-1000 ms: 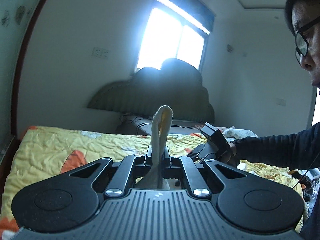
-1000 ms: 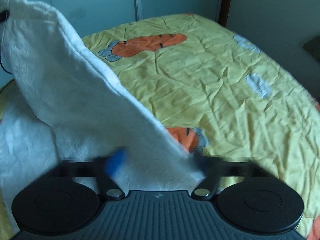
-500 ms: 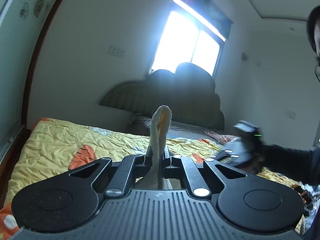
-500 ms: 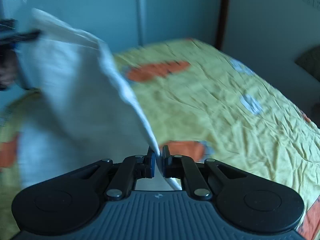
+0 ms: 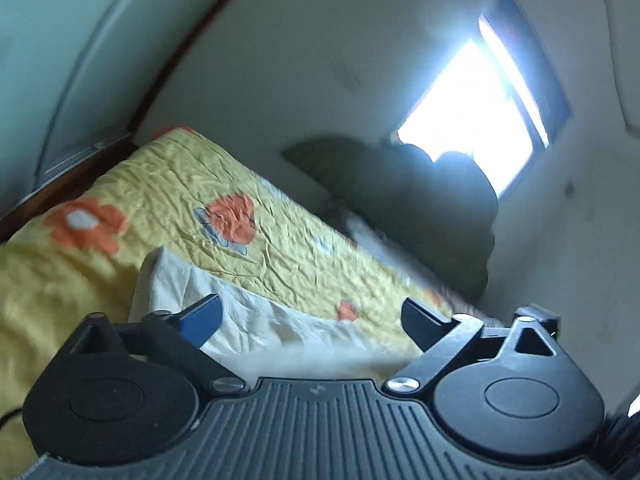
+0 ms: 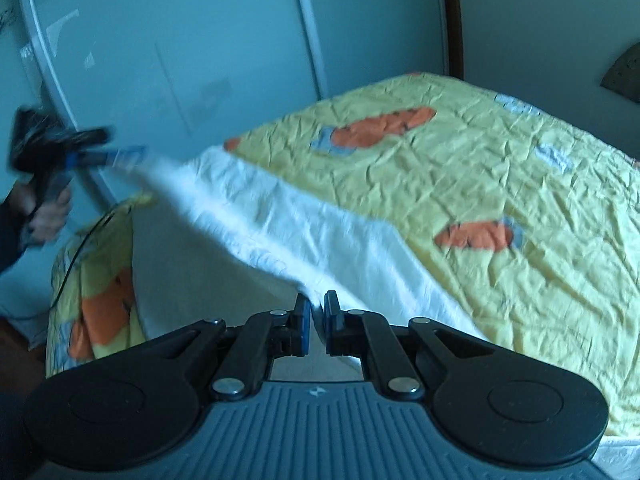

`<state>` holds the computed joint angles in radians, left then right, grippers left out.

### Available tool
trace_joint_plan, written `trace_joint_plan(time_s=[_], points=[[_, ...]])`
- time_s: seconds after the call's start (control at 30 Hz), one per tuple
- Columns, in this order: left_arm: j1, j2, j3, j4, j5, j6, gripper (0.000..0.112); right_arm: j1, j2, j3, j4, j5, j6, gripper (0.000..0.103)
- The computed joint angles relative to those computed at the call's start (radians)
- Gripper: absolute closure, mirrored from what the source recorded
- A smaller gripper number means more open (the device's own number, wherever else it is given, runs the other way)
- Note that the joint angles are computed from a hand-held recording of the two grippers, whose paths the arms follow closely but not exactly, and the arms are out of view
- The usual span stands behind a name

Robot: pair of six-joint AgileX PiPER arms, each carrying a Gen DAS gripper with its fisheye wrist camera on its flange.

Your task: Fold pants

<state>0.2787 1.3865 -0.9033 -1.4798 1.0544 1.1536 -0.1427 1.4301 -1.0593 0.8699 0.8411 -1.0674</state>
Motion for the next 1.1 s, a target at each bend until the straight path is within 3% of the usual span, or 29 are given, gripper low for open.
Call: trace_joint_plan(time_s=[0.13, 0.2, 0.33, 0.47, 0.53, 0.57, 0.6, 0.67, 0.9, 1.07, 1.1], points=[[0.083, -0.148, 0.184, -0.095, 0.071, -0.126, 0.015, 0.028, 0.027, -0.04, -0.042, -0.013, 0.04, 0.097], [0.067, -0.21, 0.276, -0.165, 0.059, -0.213, 0.013, 0.028, 0.023, -0.049, -0.046, -0.009, 0.053, 0.097], [-0.084, -0.224, 0.326, -0.194, -0.06, -0.399, 0.013, 0.011, 0.019, -0.05, -0.011, -0.002, 0.045, 0.097], [-0.254, -0.18, 0.218, -0.012, -0.326, -0.584, 0.02, 0.015, -0.004, -0.035, -0.011, -0.011, 0.05, 0.097], [-0.308, -0.148, 0.164, 0.093, -0.426, -0.686, 0.03, 0.015, -0.026, -0.012, -0.002, -0.019, 0.044, 0.097], [-0.326, -0.133, 0.141, 0.128, -0.46, -0.696, 0.048, 0.016, -0.038, -0.001, -0.002, -0.023, 0.045, 0.097], [-0.349, -0.113, 0.106, 0.203, -0.495, -0.731, 0.081, 0.019, -0.05, 0.009, -0.006, -0.028, 0.046, 0.097], [-0.359, -0.09, 0.055, 0.303, -0.501, -0.782, 0.1, 0.019, -0.082, 0.031, -0.014, -0.03, 0.044, 0.097], [-0.3, -0.1, -0.06, 0.408, -0.419, -0.658, 0.101, 0.088, -0.269, 0.184, -0.086, -0.023, 0.113, 0.097], [-0.318, -0.022, -0.061, 0.651, -0.406, -0.819, 0.101, 0.309, -0.277, 0.349, -0.248, -0.249, 0.319, 0.097], [-0.327, -0.024, -0.055, 0.694, -0.412, -0.85, 0.093, 0.337, -0.268, 0.359, -0.272, -0.284, 0.357, 0.097]])
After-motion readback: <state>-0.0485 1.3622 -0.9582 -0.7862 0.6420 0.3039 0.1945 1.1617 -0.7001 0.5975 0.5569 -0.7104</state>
